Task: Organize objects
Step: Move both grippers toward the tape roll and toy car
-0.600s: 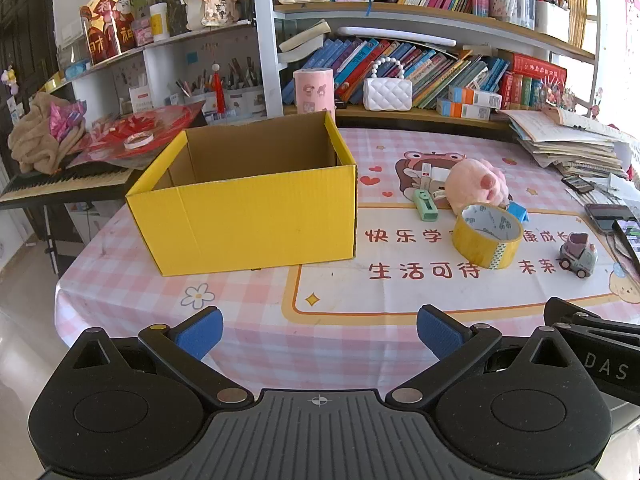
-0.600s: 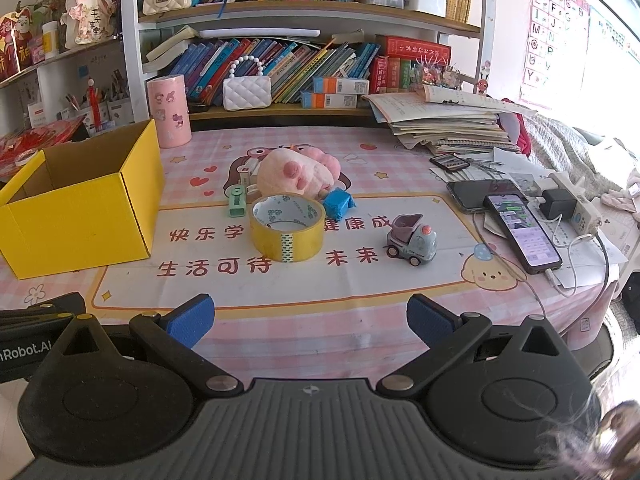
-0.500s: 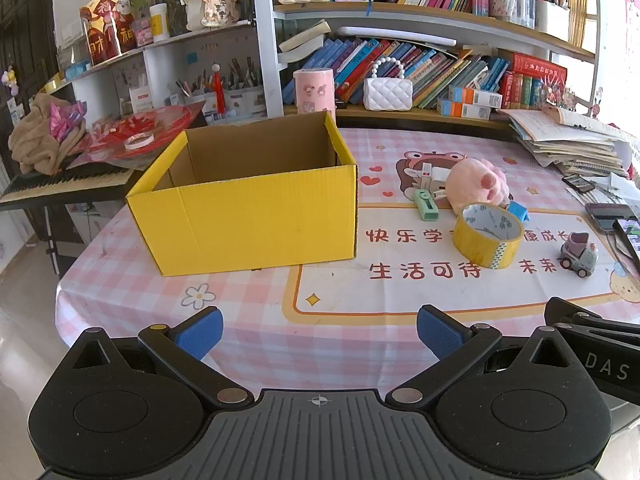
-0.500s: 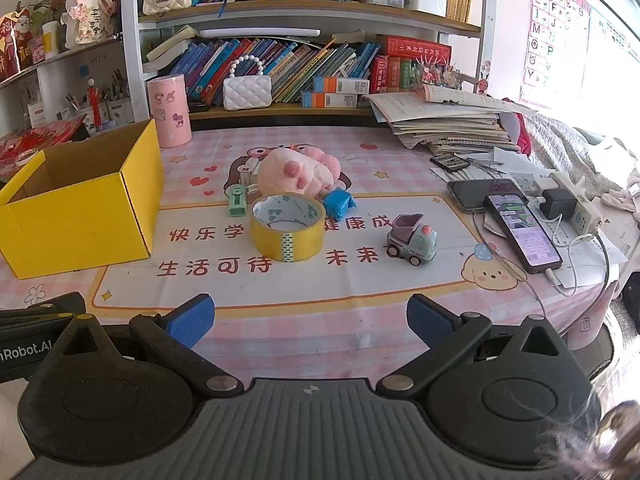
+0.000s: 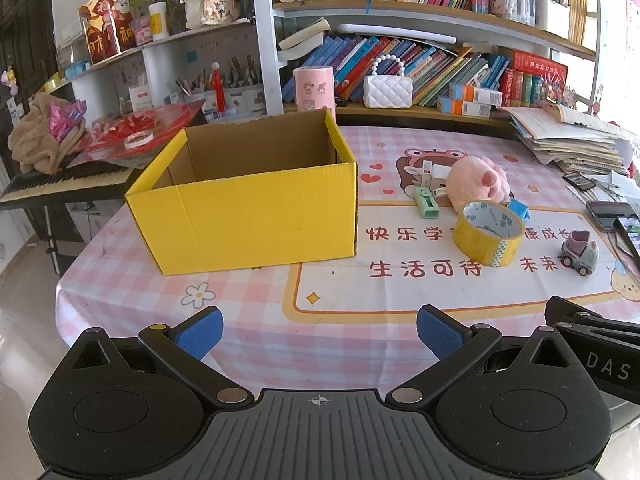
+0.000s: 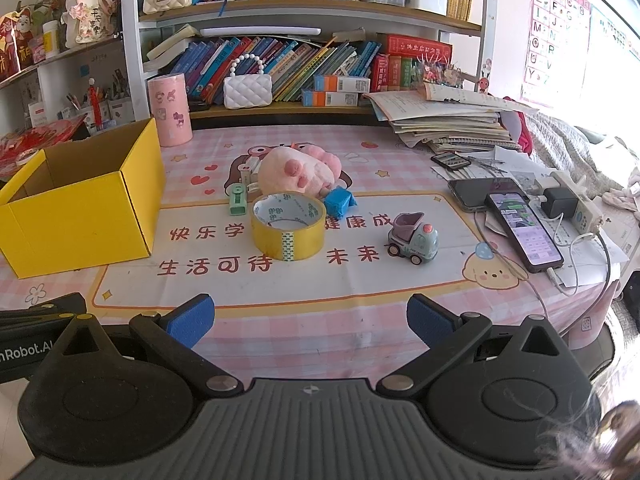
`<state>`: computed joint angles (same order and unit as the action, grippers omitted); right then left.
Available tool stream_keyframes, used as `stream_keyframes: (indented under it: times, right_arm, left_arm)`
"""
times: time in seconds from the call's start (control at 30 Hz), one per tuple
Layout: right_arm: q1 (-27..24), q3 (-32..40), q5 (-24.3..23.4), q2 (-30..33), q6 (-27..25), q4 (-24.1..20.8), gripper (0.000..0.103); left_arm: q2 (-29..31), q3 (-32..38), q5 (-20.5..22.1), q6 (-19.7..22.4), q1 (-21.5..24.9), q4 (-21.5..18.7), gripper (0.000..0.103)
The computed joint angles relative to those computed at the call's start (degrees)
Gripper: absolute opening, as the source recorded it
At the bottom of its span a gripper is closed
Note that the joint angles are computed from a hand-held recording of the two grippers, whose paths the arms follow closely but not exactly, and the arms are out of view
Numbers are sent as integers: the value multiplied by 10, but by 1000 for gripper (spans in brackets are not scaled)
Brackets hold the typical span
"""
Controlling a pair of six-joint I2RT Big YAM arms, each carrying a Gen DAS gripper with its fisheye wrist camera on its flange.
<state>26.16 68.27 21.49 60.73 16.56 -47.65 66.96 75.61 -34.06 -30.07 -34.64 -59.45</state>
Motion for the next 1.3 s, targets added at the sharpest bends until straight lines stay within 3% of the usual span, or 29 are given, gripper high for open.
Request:
stream_keyframes:
  times: [0.8, 1.3]
  right_arm:
    - [-2, 3, 0, 14, 2, 8, 103]
    - [-45, 20, -34, 42, -20, 5, 103]
  left_arm:
    - [19, 12, 16, 11, 8, 5, 103]
    - [61, 42, 55, 17, 21, 6, 103]
